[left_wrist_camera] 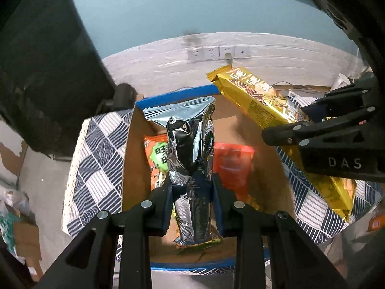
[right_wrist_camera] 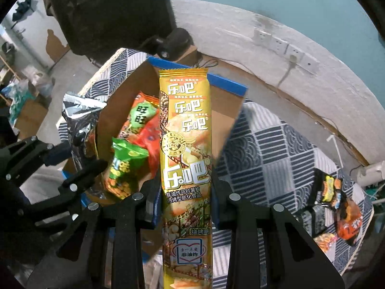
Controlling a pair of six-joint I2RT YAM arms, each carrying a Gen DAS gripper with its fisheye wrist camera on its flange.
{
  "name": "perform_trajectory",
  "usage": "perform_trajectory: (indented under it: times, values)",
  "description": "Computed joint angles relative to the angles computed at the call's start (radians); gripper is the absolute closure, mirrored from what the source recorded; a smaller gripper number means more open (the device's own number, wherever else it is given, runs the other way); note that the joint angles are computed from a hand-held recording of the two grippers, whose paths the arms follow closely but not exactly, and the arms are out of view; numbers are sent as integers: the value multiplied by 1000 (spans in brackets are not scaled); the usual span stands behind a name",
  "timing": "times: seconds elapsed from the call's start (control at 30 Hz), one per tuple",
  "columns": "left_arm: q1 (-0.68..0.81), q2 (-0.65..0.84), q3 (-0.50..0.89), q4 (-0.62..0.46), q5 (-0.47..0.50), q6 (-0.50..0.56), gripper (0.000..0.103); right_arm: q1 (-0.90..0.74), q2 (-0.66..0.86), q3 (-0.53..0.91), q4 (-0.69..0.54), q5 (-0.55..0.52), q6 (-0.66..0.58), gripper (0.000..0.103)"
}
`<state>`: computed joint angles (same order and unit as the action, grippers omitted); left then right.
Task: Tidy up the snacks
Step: 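Carry both snacks over the box and open both tools to drop them, then move both tools back over the remaining snack pile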
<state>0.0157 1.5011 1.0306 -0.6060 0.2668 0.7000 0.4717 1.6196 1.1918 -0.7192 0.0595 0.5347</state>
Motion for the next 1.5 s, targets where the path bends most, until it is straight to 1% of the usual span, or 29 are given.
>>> perform_trajectory:
  times: [0.2,0.5,0.57,0.6,0.67,0.7,0.73,0.8,0.87,0.9,0.97,1.0,1.07,1.27,1.5]
  values:
    - [37,57,23,21,-17,4,74,11,101,77,9,-16,13,73]
    - [64,113,56,26,-36,-1,74,17,173,139,18,-43,20,73]
    - [70,126,63,25,-37,-1,74,11,178,137,37,-63,30,70]
    - [72,133,65,26,-42,-1,73,7,177,134,49,-82,35,66]
    - [74,148,76,19,-45,-7,73,6,175,137,50,-80,43,65]
    - [76,157,82,13,-46,-12,72,7,173,140,49,-77,41,63]
    - [76,164,88,7,-49,-15,71,8,171,144,44,-73,38,57]
    - [77,168,87,13,-61,-19,65,10,162,146,38,-59,40,50]
    - [72,157,80,25,-67,-21,61,10,151,144,31,-47,41,50]
    - [71,151,78,26,-64,-18,55,10,145,142,26,-42,40,49]
    - [67,127,66,33,-56,-19,48,5,131,135,16,-32,34,47]
    - [64,116,60,38,-52,-18,46,6,122,130,9,-21,30,46]
    - [51,93,46,43,-55,-12,44,5,107,117,1,-8,27,44]
    - [12,40,11,39,-59,0,41,-14,27,39,-7,12,25,44]
    - [-39,2,3,14,-57,-26,40,-47,-87,-70,-19,37,19,44]
